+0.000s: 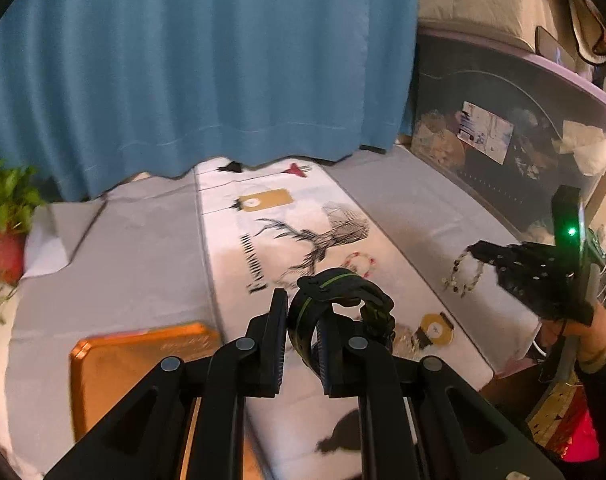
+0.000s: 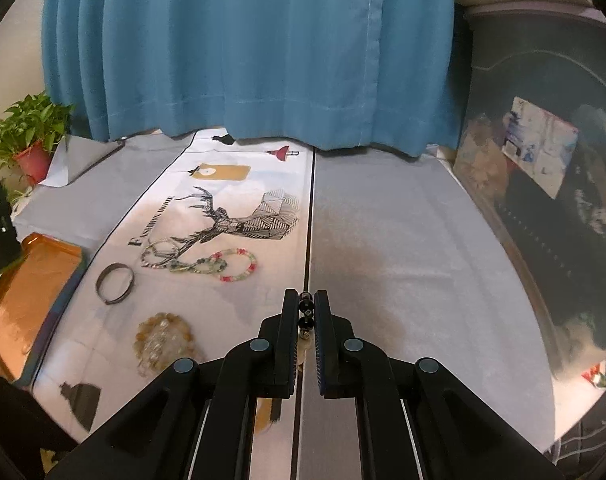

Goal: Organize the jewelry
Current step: 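Carry the watch in the left tool while the right tool carries the bracelet toward the tray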

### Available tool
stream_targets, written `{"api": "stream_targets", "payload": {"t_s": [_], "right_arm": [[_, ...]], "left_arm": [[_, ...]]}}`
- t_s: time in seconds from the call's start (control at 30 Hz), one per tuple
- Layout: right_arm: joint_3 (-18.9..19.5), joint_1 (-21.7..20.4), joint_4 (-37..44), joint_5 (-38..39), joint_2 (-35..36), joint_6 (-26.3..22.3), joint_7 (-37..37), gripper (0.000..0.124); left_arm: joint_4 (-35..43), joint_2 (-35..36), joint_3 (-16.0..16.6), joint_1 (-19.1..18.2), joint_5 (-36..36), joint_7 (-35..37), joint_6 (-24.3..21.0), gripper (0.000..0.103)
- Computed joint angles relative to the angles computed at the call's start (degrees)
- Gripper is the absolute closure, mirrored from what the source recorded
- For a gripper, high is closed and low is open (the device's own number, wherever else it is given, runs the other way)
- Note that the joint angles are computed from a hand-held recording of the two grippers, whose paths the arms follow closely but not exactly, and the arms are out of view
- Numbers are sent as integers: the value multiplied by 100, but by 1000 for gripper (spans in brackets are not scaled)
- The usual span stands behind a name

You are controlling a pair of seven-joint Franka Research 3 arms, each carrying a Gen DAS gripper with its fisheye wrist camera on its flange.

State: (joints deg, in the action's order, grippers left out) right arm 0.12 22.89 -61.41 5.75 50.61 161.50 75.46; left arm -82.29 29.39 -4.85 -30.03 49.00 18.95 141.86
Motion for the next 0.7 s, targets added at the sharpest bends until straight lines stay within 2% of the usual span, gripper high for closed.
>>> {"api": "stream_targets", "payload": {"t_s": [0.1, 0.2, 0.27, 0.53, 0.63, 0.7], "right_arm": [[11, 61, -1072, 12, -674, 459, -36, 116], [91, 117, -2076, 56, -1306, 884, -133, 116], [167, 168, -2745, 86, -1724, 1146, -213, 116], [1101, -88, -4875, 619, -3054, 1881, -970, 116], [1708, -421, -5438, 1026, -3405, 1929, -1382, 116], [1864, -432, -5727, 1223, -3584, 1979, -1575, 116]], "left_arm": [[-584, -498, 14, -176, 169, -495, -439, 91], [-1100, -916, -156, -213, 335, -975, -832, 91], [-1522, -1222, -314, -185, 425, -1335, -939, 91], [-3032, -2313, -1015, -47, 609, -2510, -1253, 91], [-3434, -2642, -1236, -14, 616, -2825, -1303, 91], [-3677, -2848, -1369, -5, 615, -3006, -1364, 91]]}}
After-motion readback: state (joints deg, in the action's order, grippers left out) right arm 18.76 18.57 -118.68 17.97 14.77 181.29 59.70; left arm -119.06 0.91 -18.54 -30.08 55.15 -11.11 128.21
